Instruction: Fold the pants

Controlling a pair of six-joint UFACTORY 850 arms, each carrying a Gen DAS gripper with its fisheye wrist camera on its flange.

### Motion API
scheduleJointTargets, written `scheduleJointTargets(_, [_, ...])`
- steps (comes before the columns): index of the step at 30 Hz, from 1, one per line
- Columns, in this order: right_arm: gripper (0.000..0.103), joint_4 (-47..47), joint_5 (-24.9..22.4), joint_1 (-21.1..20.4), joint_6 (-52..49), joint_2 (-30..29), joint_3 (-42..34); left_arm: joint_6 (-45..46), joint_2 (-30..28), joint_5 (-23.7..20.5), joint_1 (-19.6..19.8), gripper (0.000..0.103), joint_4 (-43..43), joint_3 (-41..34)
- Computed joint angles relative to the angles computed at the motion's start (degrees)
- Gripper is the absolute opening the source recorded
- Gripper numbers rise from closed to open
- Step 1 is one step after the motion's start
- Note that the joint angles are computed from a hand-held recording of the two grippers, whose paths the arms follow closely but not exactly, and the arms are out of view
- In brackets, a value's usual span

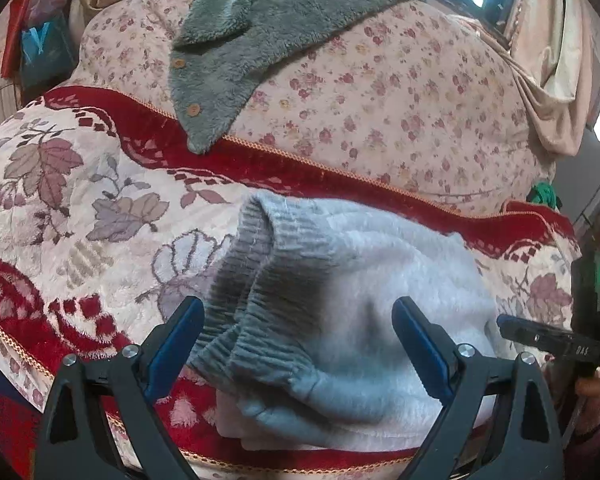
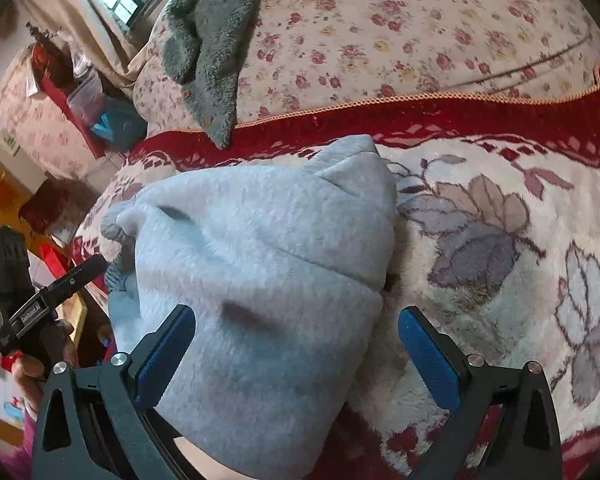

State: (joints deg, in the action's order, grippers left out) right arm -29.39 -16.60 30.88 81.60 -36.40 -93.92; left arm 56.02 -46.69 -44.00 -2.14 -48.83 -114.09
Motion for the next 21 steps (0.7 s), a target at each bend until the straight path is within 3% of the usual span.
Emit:
scheduleJointTargets(7, [0.103,1.97,-3.79,0.03,-5.40,0.20,-1.85,-1.27,-2.20,-3.42,0.22,0.095,-2.66,-3.05])
scheduleJointTargets(11, [0.103,-7.98,-2.06,0.59,5.34,1.07,-0.83,-2.41,-2.33,-2.37,0.32,0.095,-0.33,-3.39])
scheduleJointTargets(15, [0.103,-0.49,-2.41,0.67,-3.16,0.53,-1.23,-1.04,-2.25,-4.38,1.37,0.095,-2.31,-2.77])
scheduleJointTargets(18, [0.103,-2.62,-2.29,0.99,-1.73,0.52,-0.31,-0.95,-3.29,-6.78,1.71,0.098,-1.49,-3.61])
scheduleJointTargets(21, [0.103,2.09,0.04,0.53,-4.55,0.17,0.76,-1.71,-5.46,-9.19,1.93,0.099,-0.61,-6.18])
